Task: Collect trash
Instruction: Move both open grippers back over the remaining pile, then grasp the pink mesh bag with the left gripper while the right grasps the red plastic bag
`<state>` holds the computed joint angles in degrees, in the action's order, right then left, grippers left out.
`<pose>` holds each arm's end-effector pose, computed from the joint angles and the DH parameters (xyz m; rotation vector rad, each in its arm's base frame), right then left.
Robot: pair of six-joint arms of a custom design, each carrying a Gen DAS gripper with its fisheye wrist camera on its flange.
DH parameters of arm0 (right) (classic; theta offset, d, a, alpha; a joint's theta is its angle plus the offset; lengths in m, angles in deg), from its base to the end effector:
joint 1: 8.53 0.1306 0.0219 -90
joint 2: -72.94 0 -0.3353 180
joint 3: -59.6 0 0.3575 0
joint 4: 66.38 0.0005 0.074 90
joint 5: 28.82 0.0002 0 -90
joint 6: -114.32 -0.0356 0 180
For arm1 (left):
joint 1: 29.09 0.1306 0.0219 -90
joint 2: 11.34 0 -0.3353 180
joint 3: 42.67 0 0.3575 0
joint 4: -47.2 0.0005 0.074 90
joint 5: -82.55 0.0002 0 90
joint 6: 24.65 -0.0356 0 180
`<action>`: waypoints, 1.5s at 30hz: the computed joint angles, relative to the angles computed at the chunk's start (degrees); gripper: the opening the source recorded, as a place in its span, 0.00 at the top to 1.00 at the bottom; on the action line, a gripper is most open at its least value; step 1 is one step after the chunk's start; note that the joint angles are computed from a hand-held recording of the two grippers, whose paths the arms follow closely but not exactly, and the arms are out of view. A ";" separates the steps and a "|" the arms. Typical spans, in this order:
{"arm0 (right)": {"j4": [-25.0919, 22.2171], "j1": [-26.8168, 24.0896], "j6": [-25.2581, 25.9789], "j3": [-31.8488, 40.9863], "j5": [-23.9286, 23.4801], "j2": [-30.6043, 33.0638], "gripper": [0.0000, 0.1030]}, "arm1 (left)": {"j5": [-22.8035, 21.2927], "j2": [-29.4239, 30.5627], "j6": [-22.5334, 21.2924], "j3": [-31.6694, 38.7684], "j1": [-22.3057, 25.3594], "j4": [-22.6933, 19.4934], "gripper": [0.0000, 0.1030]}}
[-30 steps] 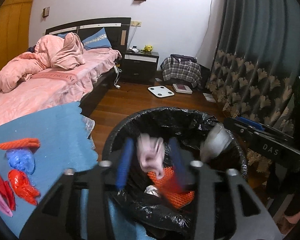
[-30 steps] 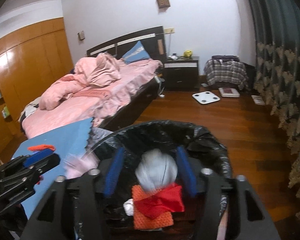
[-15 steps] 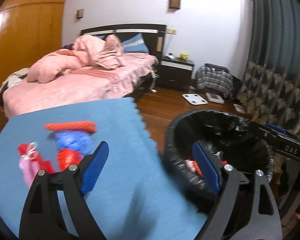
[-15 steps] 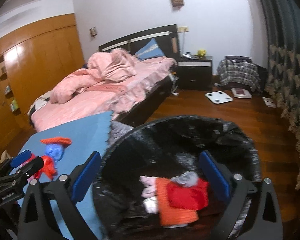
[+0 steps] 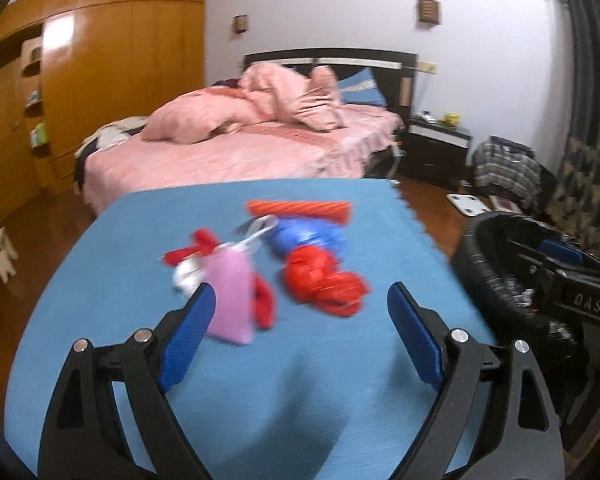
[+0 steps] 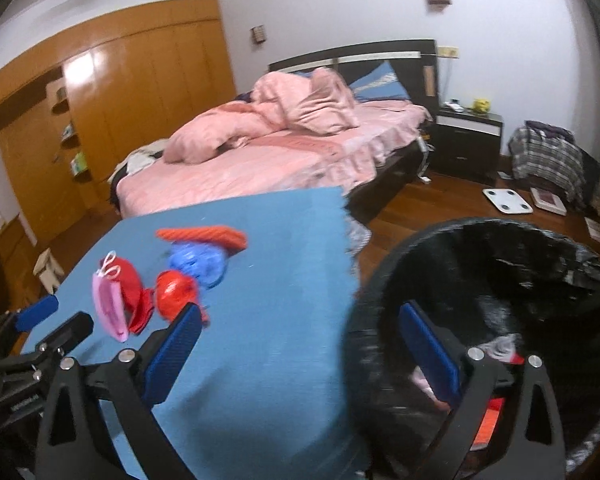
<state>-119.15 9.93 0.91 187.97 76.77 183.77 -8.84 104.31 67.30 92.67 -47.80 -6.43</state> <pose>0.5442 0.1710 0.4891 0.2460 2.1485 0.1235 0.5631 -0.1903 0.4920 0.3022 2.1474 -0.1811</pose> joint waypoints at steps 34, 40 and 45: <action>-5.22 3.21 2.56 12.47 -0.72 10.89 0.06 | 2.00 10.82 1.74 11.47 4.01 -5.14 0.84; -7.44 3.65 2.65 19.76 -2.60 15.51 0.06 | 2.26 7.85 3.47 7.56 5.00 -3.05 0.86; -13.80 4.15 2.93 33.97 -4.03 24.12 0.06 | 1.06 6.85 3.75 6.58 5.96 -2.44 0.86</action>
<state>-132.95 14.08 3.85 221.95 72.74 207.89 -7.78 111.17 71.05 99.26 -41.84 -8.87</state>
